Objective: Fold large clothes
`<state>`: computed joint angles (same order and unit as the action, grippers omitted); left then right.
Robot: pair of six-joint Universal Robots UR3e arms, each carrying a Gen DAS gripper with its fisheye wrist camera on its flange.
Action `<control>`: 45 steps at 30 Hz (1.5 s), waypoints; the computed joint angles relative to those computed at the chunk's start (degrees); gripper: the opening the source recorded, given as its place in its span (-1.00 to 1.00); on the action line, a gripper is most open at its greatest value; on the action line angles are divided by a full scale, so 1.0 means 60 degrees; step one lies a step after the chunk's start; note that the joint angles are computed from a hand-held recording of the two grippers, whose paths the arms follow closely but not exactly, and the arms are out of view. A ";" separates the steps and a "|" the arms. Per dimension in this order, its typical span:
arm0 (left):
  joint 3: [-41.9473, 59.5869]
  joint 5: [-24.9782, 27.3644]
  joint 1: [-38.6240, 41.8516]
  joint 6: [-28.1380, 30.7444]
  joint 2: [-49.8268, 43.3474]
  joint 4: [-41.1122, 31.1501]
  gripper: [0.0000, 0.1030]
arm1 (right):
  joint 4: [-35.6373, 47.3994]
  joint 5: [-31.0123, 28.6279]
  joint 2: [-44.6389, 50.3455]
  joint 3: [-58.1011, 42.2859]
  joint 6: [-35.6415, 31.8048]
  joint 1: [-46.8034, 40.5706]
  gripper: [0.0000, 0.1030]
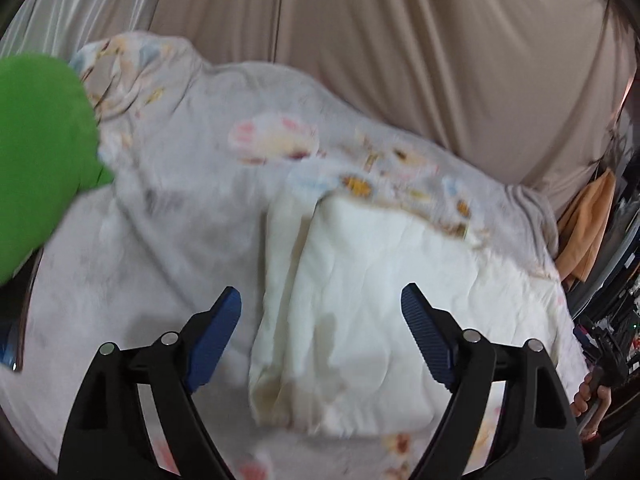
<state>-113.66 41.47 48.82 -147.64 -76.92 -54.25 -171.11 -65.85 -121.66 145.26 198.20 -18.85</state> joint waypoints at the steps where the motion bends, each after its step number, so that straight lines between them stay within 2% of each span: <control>1: 0.0395 0.0078 -0.0393 -0.0501 -0.0557 0.0541 0.70 | -0.0382 0.0038 0.0721 -0.0438 0.0144 0.0079 0.51; 2: 0.0847 0.0239 -0.0866 -0.1132 -0.1260 0.1199 0.80 | -0.0816 -0.0126 0.1523 -0.0916 0.0334 0.0288 0.54; 4: 0.2177 0.0739 -0.1818 -0.1996 -0.2831 0.1552 0.83 | -0.1246 -0.0337 0.2945 -0.1867 0.0591 0.0694 0.58; 8: 0.4536 0.1425 -0.3030 -0.3263 -0.5391 0.1050 0.82 | -0.0972 -0.0661 0.5501 -0.3932 0.0831 0.1475 0.58; 9: 0.4691 0.1551 -0.3177 -0.3470 -0.5687 0.1146 0.66 | -0.0579 -0.0931 0.6091 -0.4580 0.0716 0.1764 0.51; 10: 0.4894 0.1519 -0.3272 -0.3451 -0.5933 0.1039 0.43 | -0.0215 -0.1170 0.6405 -0.4999 0.0548 0.1966 0.07; 11: 0.5135 0.1393 -0.3311 -0.3224 -0.6050 0.0658 -0.30 | 0.0239 -0.1473 0.6571 -0.5389 0.0373 0.2173 -0.31; 12: 0.5201 0.1277 -0.3310 -0.3109 -0.6013 0.0483 -0.76 | 0.0480 -0.1307 0.6568 -0.5578 0.0142 0.2215 -0.80; 15: 0.4158 0.0326 -0.2832 -0.3203 -0.4921 0.1640 -0.83 | -0.1463 -0.0137 0.5374 -0.4430 0.0524 0.1776 -0.83; 17: 0.3477 -0.0090 -0.2565 -0.3370 -0.4040 0.2541 -0.84 | -0.2667 -0.0132 0.4714 -0.3991 0.0734 0.1798 -0.84; 19: 0.3460 0.0473 -0.2733 -0.3649 -0.3890 0.3270 -0.84 | -0.3474 -0.0555 0.4595 -0.3876 0.0810 0.1941 -0.84; 21: 0.4179 0.1325 -0.3272 -0.3652 -0.4671 0.3062 -0.83 | -0.2767 -0.1325 0.5300 -0.4396 0.0480 0.2175 -0.84; 22: 0.4819 0.1931 -0.3654 -0.3558 -0.5391 0.2567 -0.83 | -0.2224 -0.1834 0.5937 -0.4793 0.0417 0.2324 -0.84; 24: 0.5529 0.2997 -0.4270 -0.3527 -0.6586 0.2369 -0.82 | -0.0781 -0.2774 0.7557 -0.5887 0.0244 0.2672 -0.85; 25: 0.5665 0.3256 -0.4444 -0.3536 -0.7091 0.2405 -0.81 | -0.0313 -0.2955 0.8242 -0.6261 0.0216 0.2771 -0.83; 27: 0.5313 0.3224 -0.4453 -0.3606 -0.7293 0.2912 -0.79 | -0.0395 -0.2662 0.8750 -0.6250 0.0288 0.2745 -0.82; 30: 0.4887 0.3623 -0.4560 -0.3608 -0.7056 0.3467 -0.75 | 0.0481 -0.3804 0.8592 -0.6827 0.0216 0.3285 -0.75; 31: 0.4691 0.3877 -0.4641 -0.3568 -0.6896 0.3647 -0.73 | 0.0667 -0.4055 0.8490 -0.6887 0.0275 0.3381 -0.67; 34: 0.3987 0.4716 -0.4826 -0.3661 -0.6126 0.4349 -0.55 | 0.0179 -0.4359 0.7643 -0.6035 0.0622 0.3300 -0.44; 36: 0.3029 0.5069 -0.4753 -0.3601 -0.5040 0.5088 -0.25 | -0.0278 -0.4775 0.6734 -0.5269 0.1011 0.3402 -0.33; 38: 0.2383 0.4941 -0.4614 -0.3493 -0.4041 0.5425 -0.10 | -0.0362 -0.5033 0.6087 -0.5027 0.1122 0.3566 -0.32; 40: 0.2053 0.4498 -0.4612 -0.3433 -0.3217 0.5346 -0.10 | -0.0401 -0.4943 0.5709 -0.5124 0.0975 0.4053 -0.32; 42: 0.1964 0.4194 -0.4949 -0.3311 -0.2812 0.5214 -0.08 | -0.0096 -0.4690 0.6018 -0.5861 0.0766 0.4802 -0.32; 45: 0.2072 0.4682 -0.6275 -0.3206 -0.3170 0.5200 0.03 | 0.0577 -0.4295 0.7493 -0.7555 0.0358 0.6159 -0.32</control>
<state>-101.22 69.56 11.17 -166.88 -95.94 -23.05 -167.65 -91.62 -76.71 99.93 200.35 18.10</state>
